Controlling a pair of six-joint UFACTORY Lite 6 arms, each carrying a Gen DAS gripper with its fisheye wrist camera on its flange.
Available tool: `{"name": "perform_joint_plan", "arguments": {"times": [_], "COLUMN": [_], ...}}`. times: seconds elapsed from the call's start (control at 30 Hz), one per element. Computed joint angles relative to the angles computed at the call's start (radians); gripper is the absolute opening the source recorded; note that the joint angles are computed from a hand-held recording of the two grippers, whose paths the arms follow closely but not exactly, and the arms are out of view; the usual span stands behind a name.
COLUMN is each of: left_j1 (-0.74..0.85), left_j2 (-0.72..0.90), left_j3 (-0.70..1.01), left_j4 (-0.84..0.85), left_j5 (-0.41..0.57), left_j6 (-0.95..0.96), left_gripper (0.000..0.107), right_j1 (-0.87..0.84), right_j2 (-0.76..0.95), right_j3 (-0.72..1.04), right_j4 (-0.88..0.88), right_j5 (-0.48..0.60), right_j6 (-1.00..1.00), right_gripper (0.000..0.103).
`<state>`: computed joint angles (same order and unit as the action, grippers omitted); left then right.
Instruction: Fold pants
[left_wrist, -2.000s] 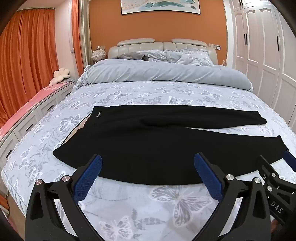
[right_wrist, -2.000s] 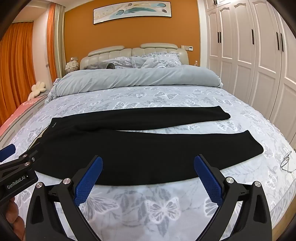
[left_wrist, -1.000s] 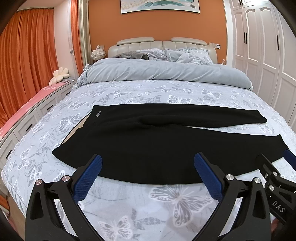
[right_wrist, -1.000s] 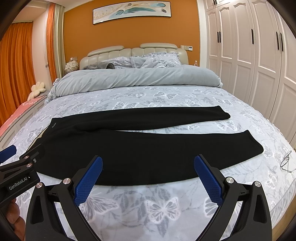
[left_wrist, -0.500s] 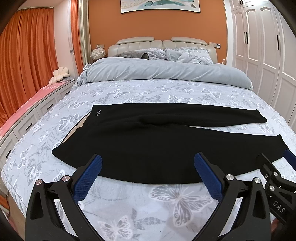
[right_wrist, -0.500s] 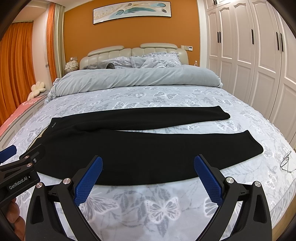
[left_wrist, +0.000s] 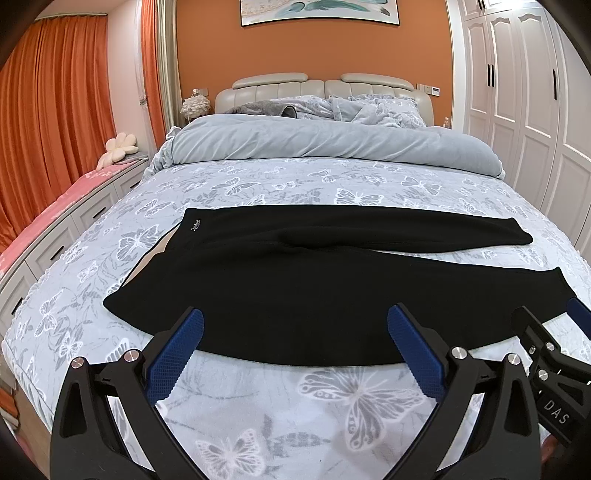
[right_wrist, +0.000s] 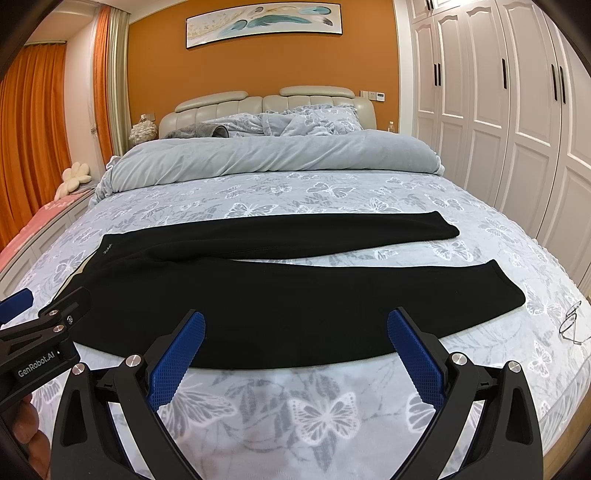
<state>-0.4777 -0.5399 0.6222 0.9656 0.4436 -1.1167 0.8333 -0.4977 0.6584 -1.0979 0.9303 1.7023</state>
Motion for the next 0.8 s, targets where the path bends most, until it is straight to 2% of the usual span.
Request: {"name": "perform_joint_plan", "arguments": {"times": [0.57, 0.8], "left_j1": [0.005, -0.027], "left_j2": [0.004, -0.007], "left_j3": [0.000, -0.028], "left_j4": [-0.007, 0.030], "left_j5": [-0.007, 0.009], "left_j6": [0.007, -0.056], "left_gripper": [0.098, 0.098], "right_j1": [-0.002, -0.025], "right_j2": [0.007, -0.002], "right_j3": [0.001, -0.008], "right_j4": [-0.002, 0.006], "right_j5": [-0.005, -0.026], "right_j6": [0.006, -0.003], "right_gripper": [0.098, 0.098]}}
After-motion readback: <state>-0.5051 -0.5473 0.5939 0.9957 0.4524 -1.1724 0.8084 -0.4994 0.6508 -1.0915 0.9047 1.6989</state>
